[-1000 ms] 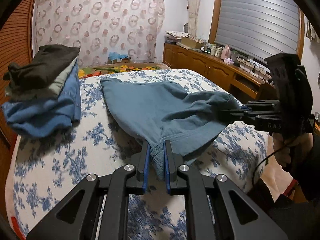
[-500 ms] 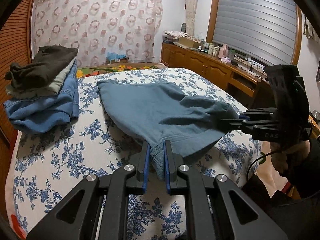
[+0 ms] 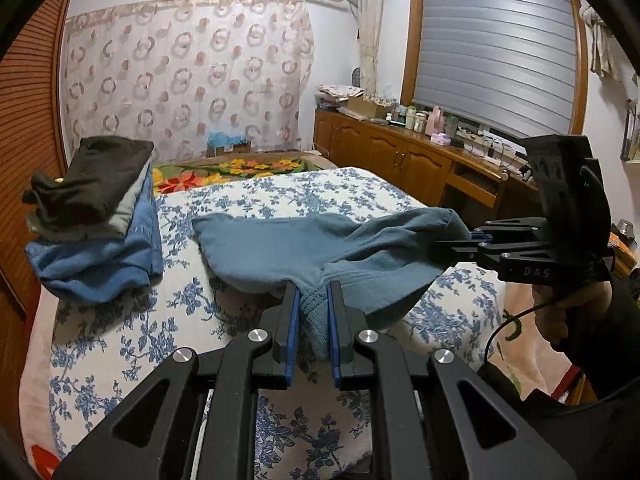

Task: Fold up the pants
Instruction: 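Lower the held shorts back onto the bed with both tools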

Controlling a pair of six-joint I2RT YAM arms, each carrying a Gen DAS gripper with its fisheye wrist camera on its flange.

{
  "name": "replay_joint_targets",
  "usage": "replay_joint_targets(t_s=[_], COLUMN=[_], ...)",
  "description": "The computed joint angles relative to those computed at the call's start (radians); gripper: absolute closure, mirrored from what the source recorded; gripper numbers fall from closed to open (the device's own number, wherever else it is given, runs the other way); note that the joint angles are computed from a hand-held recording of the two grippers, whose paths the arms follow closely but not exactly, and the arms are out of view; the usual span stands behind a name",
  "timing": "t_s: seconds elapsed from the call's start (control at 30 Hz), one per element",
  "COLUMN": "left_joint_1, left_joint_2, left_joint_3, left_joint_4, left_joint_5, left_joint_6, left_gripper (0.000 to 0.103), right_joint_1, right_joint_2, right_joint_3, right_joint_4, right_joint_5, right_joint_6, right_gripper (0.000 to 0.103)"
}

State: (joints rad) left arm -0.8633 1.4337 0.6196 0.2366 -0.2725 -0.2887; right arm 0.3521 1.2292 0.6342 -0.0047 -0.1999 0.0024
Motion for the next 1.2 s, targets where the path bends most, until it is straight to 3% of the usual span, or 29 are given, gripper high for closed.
replay_joint_targets(t_s=[0.4,0.67,1.2], left_joint_1=[-0.019,0.084,0.256], left_joint_2=[0.005,0.115,0.376], left_joint_3=[0.033,0.087,0.366], left_joint_4=[-0.025,0.018,0.001], left_joint_5=[-0.007,0.088,0.185], left_joint_6=[0.017,0.030,0.077], left_gripper=[0.089,0.089,0.089], right_joint_1=[-0.035,-0.041,-0.074], right_joint_2=[-0.081,0.099,0.468], right_joint_3=[-0.030,0.084,0.396], right_joint_4=[-0.035,-0.029,0.020], right_joint_5=[-0.025,-0.030,-0.039], right_joint_6=[-0.020,-0.028,0.005], right_gripper=[0.088,0.088,0.088])
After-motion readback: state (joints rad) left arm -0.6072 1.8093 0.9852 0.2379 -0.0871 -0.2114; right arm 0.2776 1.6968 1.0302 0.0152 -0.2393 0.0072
